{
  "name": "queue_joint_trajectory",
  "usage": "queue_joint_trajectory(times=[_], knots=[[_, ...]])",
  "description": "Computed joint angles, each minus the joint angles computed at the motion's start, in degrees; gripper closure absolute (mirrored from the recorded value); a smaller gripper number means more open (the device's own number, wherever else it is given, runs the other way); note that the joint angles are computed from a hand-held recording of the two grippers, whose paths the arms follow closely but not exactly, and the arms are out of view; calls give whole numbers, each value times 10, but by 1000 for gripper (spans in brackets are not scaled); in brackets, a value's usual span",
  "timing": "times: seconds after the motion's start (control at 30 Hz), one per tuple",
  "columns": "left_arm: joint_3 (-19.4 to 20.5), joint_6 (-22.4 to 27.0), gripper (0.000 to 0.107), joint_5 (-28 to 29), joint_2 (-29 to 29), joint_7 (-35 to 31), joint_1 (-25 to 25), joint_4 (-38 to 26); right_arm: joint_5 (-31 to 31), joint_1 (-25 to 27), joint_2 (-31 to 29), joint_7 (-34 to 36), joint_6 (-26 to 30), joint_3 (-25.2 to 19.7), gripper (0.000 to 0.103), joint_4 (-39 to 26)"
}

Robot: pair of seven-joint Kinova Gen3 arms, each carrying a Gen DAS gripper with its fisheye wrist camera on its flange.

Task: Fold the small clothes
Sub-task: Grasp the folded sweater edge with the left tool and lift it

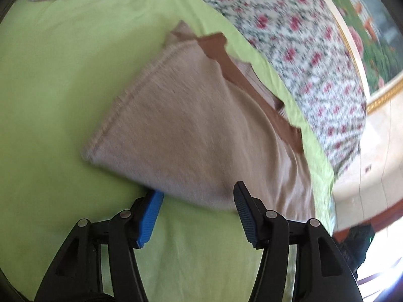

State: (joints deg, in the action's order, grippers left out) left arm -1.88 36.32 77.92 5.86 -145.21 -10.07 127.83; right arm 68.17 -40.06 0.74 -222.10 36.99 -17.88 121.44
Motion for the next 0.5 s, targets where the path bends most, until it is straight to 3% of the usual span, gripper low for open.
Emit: queue_joint_trajectory(times=[0.17,0.27,0.3,0.33,0.5], knots=[[4,-39,50,32,20,-5,7,-20,-11,22,3,41,-23,18,63,-9],[12,-81,64,25,28,13,20,-42,-11,48,5,75,-56,37,63,-14],[15,-87,84,26,31,9,22,-49,-12,58,7,90,-69,45,63,-18],[21,-85,94,30,34,-4,17,-56,-17,67,7,104,-82,52,63,-20],[42,-144,98,72,-9,-105,65,-68,-80,139,13,221,-188,76,63,-36]])
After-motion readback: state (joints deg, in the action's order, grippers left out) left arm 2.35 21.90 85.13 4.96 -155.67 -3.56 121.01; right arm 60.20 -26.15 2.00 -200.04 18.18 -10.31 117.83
